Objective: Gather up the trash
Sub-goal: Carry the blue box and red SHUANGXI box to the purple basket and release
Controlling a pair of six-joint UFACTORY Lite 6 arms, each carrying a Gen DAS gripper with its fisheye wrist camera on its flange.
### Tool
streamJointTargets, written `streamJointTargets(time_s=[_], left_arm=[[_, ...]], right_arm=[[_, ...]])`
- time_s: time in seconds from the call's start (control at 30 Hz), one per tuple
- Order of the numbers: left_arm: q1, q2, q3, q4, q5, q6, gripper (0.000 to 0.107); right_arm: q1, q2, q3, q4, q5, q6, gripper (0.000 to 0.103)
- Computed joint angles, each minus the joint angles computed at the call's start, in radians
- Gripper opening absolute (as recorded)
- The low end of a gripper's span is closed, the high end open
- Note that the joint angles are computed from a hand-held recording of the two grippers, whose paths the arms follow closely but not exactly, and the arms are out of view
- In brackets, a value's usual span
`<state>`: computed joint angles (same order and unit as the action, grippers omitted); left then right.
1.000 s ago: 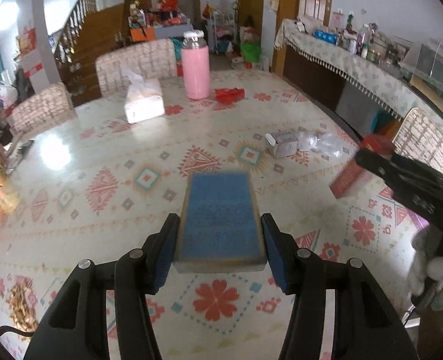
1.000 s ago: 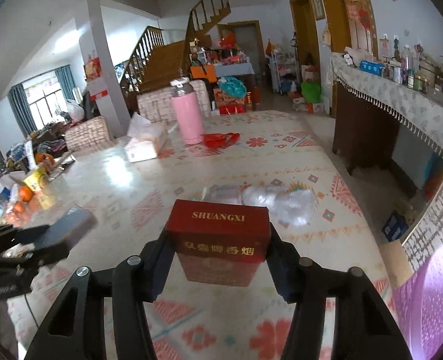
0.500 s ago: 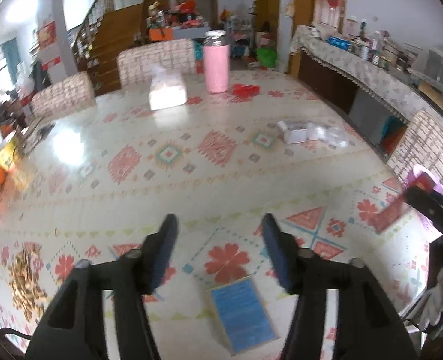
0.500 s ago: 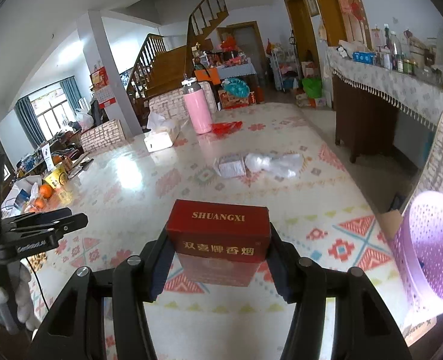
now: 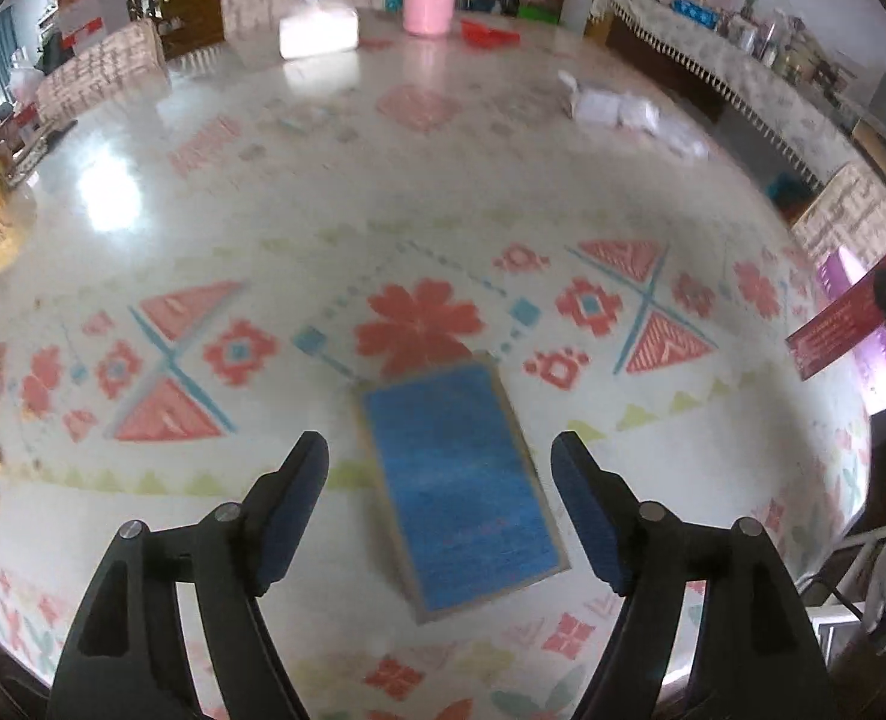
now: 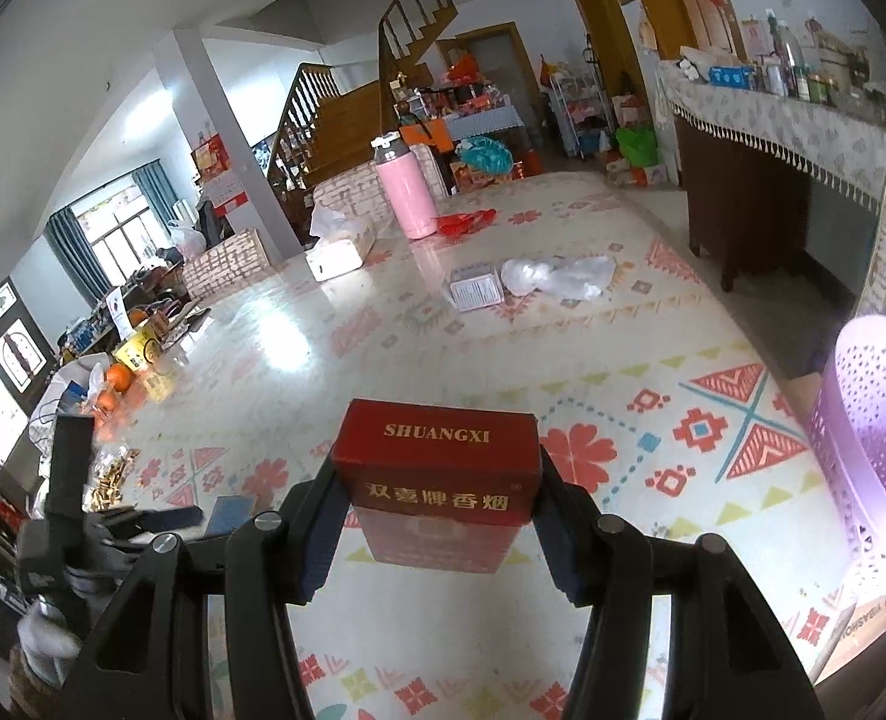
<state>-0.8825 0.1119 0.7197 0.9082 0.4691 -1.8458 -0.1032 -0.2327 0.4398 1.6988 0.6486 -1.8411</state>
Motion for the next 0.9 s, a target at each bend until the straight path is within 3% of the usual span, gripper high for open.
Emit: streamJointTargets(time_s=[0.13,0.17,0.2,0.5,0.73,0.9], left_arm=[[-0.052,0.092,0.079,-0.004,0.099,-0.018,0.074],[-0.055,0.084,0.077,-0.001,0.098,-0.022,0.059],[-0.054,0.068,0.069,-0.002,0.088,-0.022,0.053],[-0.103,-0.029,0.127,-0.008,0.225,0.019,0.053],[-0.097,0.112,0.392,-0.033,0.227,0.201,0.053],[-0.111,0.332,0.735,-0.095,0.26,0.406,0.053]], right_arm=[[-0.039,0.0,-0.012,-0.02,0.021,-0.008,0.061],[-0.052,-0.003,-0.016,-0.027,0.026,-0.012,0.061],[-0.064,-0.006,-0.019,-0.034,0.031,-0.014,0.061],[-0.211,0.008,-0.006,-0.096,0.124,-0.014,0.061],[-0.364,0.039,0.041,-0.157,0.201,0.001,0.061],[-0.523,0.088,0.107,-0.213,0.264,0.007,0.061]])
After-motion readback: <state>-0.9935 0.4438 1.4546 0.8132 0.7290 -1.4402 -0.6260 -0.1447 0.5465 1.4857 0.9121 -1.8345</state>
